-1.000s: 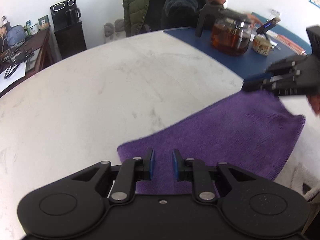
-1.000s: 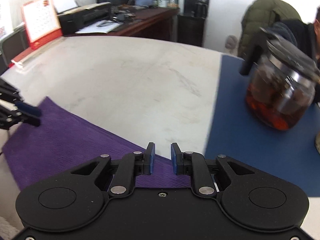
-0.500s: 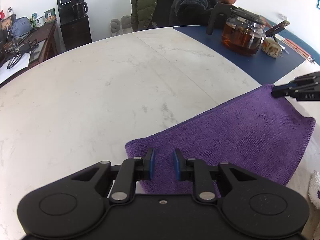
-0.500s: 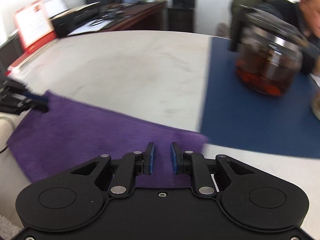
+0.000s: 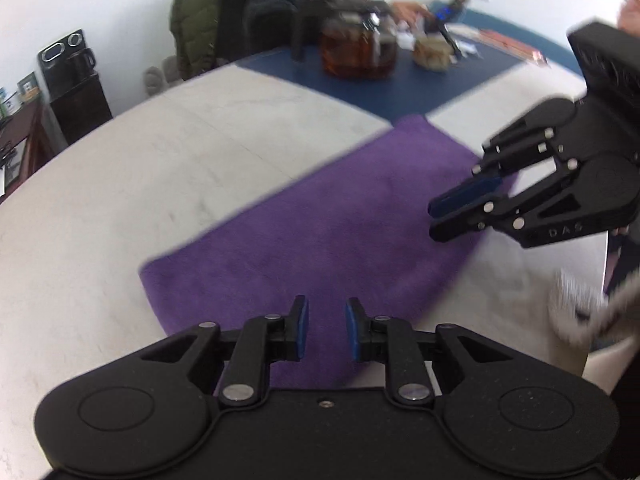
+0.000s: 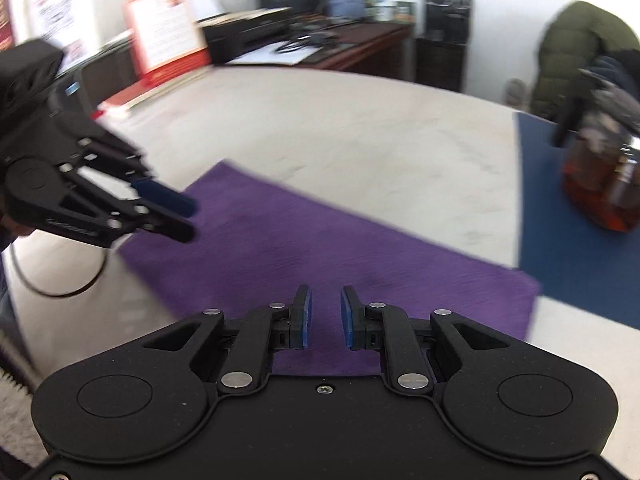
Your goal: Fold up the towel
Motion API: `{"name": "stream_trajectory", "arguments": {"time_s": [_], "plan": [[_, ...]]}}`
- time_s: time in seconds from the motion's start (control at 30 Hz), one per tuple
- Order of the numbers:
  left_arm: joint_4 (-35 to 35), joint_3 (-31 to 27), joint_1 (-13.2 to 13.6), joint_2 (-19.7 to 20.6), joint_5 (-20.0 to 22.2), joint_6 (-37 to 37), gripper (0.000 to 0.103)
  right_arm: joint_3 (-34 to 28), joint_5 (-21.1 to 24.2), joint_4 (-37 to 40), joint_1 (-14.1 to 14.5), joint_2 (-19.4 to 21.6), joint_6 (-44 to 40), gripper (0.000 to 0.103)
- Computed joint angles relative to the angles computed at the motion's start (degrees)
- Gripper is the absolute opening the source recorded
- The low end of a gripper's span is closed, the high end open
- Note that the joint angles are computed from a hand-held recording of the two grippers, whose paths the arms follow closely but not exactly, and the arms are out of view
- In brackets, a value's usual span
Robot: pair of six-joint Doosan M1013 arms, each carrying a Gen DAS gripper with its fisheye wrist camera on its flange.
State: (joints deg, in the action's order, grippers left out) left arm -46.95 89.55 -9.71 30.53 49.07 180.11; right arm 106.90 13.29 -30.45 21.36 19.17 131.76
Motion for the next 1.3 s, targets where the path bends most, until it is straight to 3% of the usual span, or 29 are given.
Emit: {"name": "stream_trajectory", "arguments": {"time_s": [0.07,0.13,0.27,0.47,0.57,0.63,0.8,0.93,1.03,1.3], "plan": [[-0.36,0.98,0.69,-0.02,-0.49,-0.72,0.021,0.99,0.86,1.71,-0.03,-0.8,-1.13,0.015],[-0.31,0.82,1.27,0.17,-0.57,-3.12,0.021,2.29,1.64,-5.44,0.49,-1.44,7.35,0.015],[0.38,0.59,1.91,0.18,-1.76,-6.11,0.021,4.58,4.24,-10.62,0.22,-3.21,15.72,0.015],[2.13,-0.21,1.89,-0.82,-4.41,-9.6,0.02,4.2,11.32,-13.01,-0.16,-3.9,20.63,0.015],[-0.07,-1.7,1.74,-0.55,-3.89,-9.61,0.021,3.24,11.33,-16.21,-0.18,-3.81,22.69,0.018],[-0.25,-2.82,1.17,0.08,-3.85,-10.25,0.021,2.16,10.21,-17.72,-0.29,-3.42,22.35,0.018],[3.28,-5.41,-1.41,3.0,-6.03,-14.9,0.021,-1.74,7.47,-11.95,-1.06,-0.47,14.17,0.018],[2.3,-5.67,-0.58,3.8,-6.2,-13.85,0.023,-4.53,9.87,-1.88,-1.43,2.6,3.49,0.019],[3.6,-6.04,0.0,3.84,-6.43,-15.08,0.023,-5.04,9.02,-2.01,-1.25,3.23,4.53,0.02],[7.48,-7.67,1.16,4.5,-9.35,-20.91,0.023,-8.86,8.33,3.55,-1.36,5.87,-3.32,0.02]]}}
